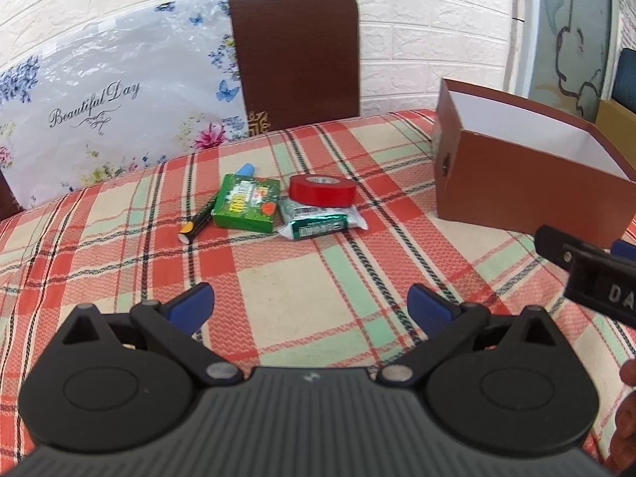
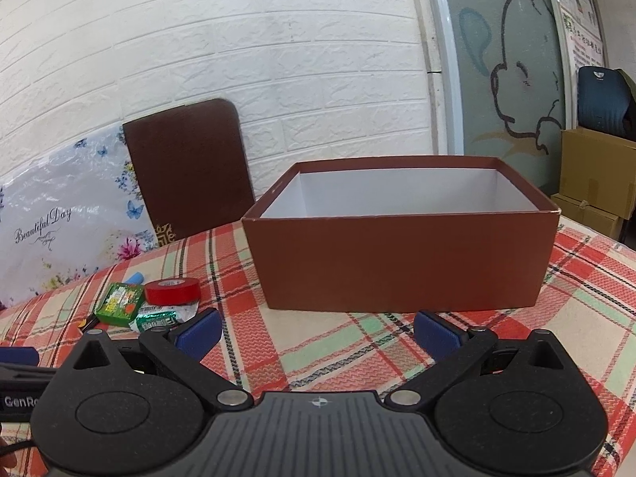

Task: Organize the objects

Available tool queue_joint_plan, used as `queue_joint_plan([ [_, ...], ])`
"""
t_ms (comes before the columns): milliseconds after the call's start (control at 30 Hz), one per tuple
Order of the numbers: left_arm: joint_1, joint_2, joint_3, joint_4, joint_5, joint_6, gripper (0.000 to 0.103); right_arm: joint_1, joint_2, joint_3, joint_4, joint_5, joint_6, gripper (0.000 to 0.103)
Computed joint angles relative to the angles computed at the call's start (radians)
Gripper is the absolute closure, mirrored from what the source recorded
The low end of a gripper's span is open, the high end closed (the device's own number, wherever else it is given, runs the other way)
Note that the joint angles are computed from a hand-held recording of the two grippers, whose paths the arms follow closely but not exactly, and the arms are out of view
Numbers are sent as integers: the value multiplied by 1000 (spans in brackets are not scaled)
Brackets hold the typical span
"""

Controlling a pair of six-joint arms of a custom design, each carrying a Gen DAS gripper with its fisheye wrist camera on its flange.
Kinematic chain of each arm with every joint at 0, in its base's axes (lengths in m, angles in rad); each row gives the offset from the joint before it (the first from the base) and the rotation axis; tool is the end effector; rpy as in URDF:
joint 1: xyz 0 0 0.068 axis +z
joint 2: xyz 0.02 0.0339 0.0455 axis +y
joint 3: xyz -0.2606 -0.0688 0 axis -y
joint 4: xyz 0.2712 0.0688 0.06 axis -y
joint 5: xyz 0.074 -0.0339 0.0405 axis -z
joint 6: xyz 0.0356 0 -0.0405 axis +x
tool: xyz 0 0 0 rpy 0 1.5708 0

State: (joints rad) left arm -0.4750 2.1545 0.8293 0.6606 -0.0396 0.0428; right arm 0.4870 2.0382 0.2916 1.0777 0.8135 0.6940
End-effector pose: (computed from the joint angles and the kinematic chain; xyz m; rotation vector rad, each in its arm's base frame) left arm 0.3332 -0.1698 0.0149 0.5530 2.1724 -0.1907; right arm 0.2121 0.0830 0.0076 0.6131 1.9196 -0.1740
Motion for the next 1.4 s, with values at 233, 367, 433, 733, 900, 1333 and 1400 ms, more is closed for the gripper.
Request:
queue_joint_plan([
  [233, 80, 44, 83, -80, -26, -39, 0, 6, 9, 41, -49, -41, -26, 1],
  [367, 133, 81, 133, -111, -24, -43, 0, 5, 37, 82, -60, -104, -82, 1],
  [433, 159, 99, 156, -122, -23, -47, 0, 4, 56, 108, -64, -138, -113, 1],
  [733, 275, 196, 289, -167, -20, -46, 0, 2, 119, 286, -117, -271, -302, 2],
  [900, 348, 285, 371, -105, -3, -66, 0, -3, 165, 449, -217, -402, -409, 14],
  [1333, 457, 389, 415, 44, 17, -263, 0, -45, 436, 1081, -636, -605, -290, 61],
  [1400, 458, 396, 422, 48, 25, -262, 0, -42, 502, 1207, -733, -551, -284, 59],
])
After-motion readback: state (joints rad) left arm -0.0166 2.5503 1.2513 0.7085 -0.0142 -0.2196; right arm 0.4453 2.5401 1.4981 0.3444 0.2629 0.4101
